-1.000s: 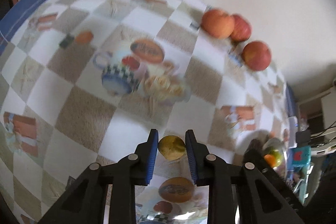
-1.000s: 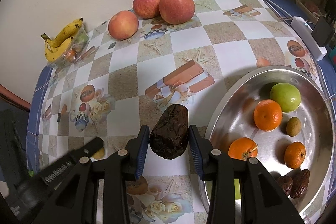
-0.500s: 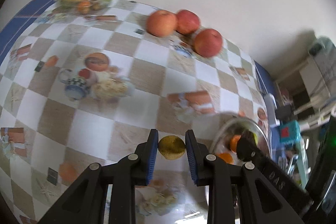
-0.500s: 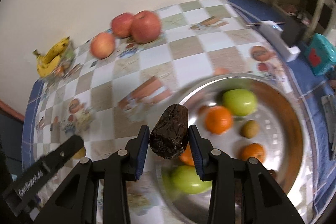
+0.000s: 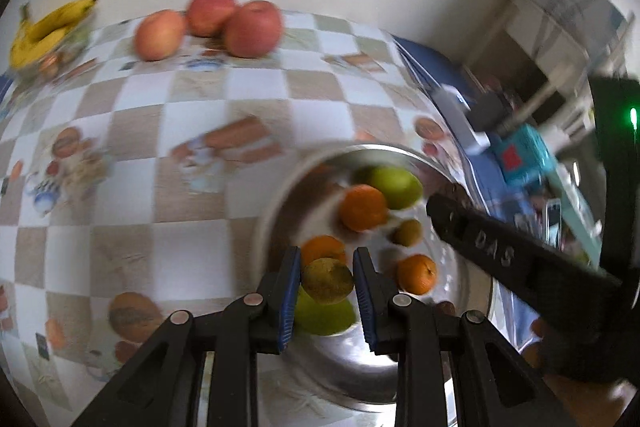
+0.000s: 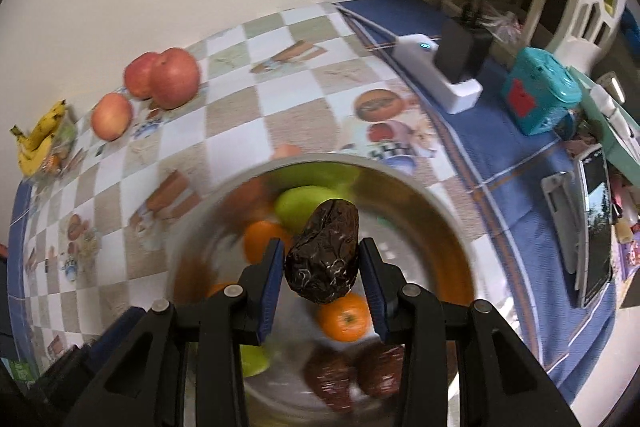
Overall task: Organize fruits
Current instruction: 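Carry the date into the steel bowl and release while left releases the yellow fruit there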
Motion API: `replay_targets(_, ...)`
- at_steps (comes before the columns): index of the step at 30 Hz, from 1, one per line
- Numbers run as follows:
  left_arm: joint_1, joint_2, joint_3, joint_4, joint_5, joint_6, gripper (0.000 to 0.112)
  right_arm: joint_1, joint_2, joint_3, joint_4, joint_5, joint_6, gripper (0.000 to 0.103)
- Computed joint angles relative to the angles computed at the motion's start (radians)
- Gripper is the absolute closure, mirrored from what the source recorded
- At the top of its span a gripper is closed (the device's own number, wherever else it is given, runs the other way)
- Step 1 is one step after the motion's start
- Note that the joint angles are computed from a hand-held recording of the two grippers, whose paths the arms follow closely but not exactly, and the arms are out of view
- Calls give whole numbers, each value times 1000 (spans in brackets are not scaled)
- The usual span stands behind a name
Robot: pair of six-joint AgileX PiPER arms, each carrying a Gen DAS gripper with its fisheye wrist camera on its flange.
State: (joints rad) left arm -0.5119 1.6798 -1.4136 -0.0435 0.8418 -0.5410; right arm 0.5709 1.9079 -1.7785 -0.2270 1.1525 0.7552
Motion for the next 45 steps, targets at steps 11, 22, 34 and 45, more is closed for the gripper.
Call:
replay_targets(11, -92, 128, -89, 18, 29, 1, 84, -84, -28, 103, 34, -34, -12, 63)
replay_targets(22, -108, 164, -108, 60, 35, -34, 84, -90, 13, 108, 52, -43, -27, 63)
replay_targets(34, -116, 211, -158, 74, 61, -18, 84, -111, 32, 125, 83, -45, -51, 63)
replay_targets(45, -93, 208, -157, 16, 48, 2, 82, -119, 27, 137, 100, -61, -54, 63)
